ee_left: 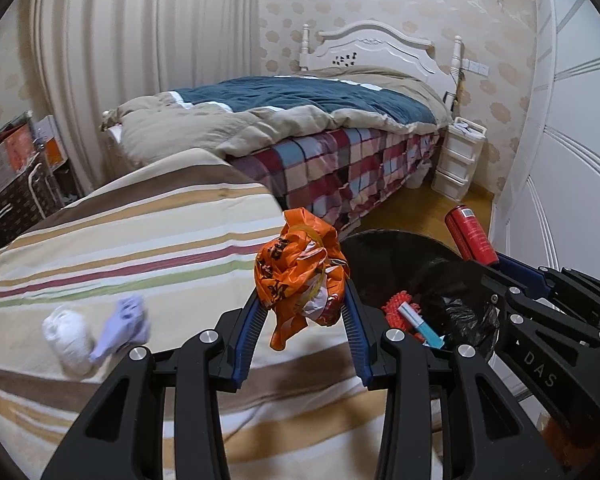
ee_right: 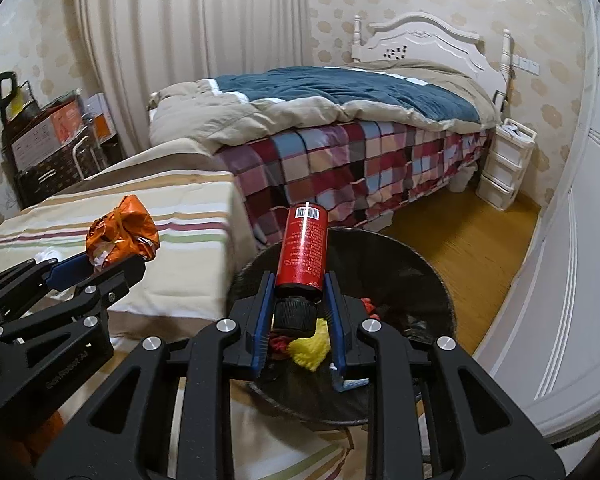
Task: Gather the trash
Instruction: 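Carry the orange bag and red spray can over the bin with both grippers, then open both grippers to drop the bag and spray can into the bin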
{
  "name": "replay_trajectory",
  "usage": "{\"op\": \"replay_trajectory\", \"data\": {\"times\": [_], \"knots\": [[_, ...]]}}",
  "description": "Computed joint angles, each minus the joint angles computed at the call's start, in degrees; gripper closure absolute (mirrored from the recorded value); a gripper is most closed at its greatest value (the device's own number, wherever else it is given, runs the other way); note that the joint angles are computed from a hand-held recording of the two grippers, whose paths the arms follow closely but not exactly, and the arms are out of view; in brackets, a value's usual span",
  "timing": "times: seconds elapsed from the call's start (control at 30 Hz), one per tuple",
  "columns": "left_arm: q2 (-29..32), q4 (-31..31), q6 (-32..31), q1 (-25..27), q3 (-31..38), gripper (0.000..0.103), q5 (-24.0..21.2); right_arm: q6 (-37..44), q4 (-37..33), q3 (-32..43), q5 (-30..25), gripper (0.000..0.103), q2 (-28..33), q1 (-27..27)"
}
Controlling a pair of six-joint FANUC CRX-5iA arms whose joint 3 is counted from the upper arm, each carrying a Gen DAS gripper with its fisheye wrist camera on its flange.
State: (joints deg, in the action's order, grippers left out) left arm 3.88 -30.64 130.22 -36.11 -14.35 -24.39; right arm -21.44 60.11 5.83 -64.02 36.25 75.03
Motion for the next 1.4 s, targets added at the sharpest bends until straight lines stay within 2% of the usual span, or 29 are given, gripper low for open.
{"op": "replay_trajectory", "data": {"times": [0.47, 0.77, 1.17, 1.3, 1.37, 1.4], "knots": [[7.7, -0.4, 0.0, -2.3, 7.9, 0.063, -3.5, -4.5, 0.2, -6.2, 2.7, 0.079, -3.0, -3.0], [11.5, 1.4, -2.4, -2.7, 11.6, 0.063, -5.5, -5.9, 0.2, -7.7, 3.9, 0.079, -3.2, -4.2], [13.0, 2.9, -4.3, -2.7, 13.4, 0.062, -6.7, -7.1, -0.5, -8.2, 4.1, 0.079, -3.3, -4.8], [13.0, 2.8, -4.3, -2.8, 13.5, 0.056, -7.0, -7.0, -0.8, -8.1, 4.0, 0.079, -3.3, -4.8], [12.9, 2.4, -3.6, -2.7, 13.5, 0.041, -7.1, -7.5, -0.5, -8.2, 3.8, 0.078, -3.3, -4.8], [12.7, 1.8, -2.8, -2.8, 13.4, 0.038, -7.1, -7.7, -0.4, -8.3, 3.7, 0.078, -3.3, -4.8]]}}
